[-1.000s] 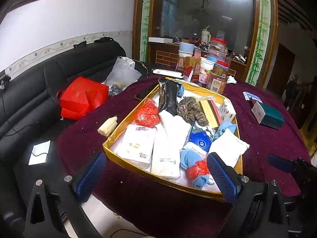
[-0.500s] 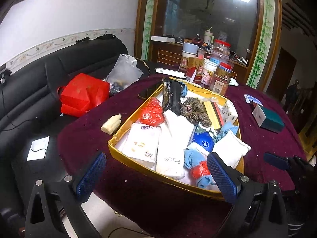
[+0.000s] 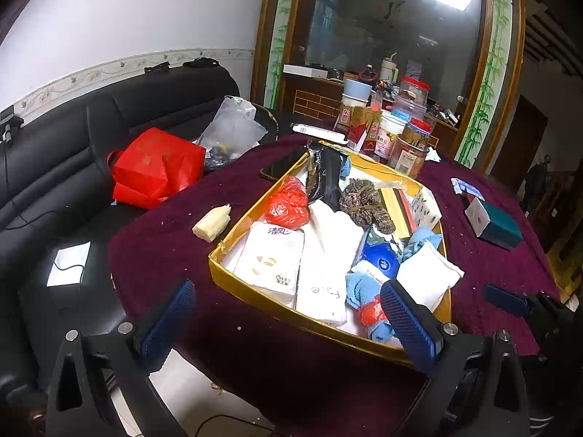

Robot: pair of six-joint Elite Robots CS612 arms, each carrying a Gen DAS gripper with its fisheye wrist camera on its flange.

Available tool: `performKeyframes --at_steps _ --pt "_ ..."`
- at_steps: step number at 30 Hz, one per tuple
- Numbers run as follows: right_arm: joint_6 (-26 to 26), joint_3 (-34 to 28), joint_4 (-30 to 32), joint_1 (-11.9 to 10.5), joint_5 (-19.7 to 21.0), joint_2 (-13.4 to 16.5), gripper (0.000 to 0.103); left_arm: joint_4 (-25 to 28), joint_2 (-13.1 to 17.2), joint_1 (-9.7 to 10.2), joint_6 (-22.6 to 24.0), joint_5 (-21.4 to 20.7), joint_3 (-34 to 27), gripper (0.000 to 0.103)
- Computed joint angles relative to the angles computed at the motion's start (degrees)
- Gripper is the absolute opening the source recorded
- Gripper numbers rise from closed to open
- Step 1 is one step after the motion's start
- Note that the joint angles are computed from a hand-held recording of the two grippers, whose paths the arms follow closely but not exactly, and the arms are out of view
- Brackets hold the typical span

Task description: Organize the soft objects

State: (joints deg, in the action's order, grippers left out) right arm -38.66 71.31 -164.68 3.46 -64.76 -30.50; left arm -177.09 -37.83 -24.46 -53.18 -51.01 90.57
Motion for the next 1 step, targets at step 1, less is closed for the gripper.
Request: performKeyframes --at_steps 1 --pt "0.06 0.0 0.12 -0.06 0.24 -0.03 0.088 0.26 -0.02 -0.01 0.04 -0.15 -0.11 0.102"
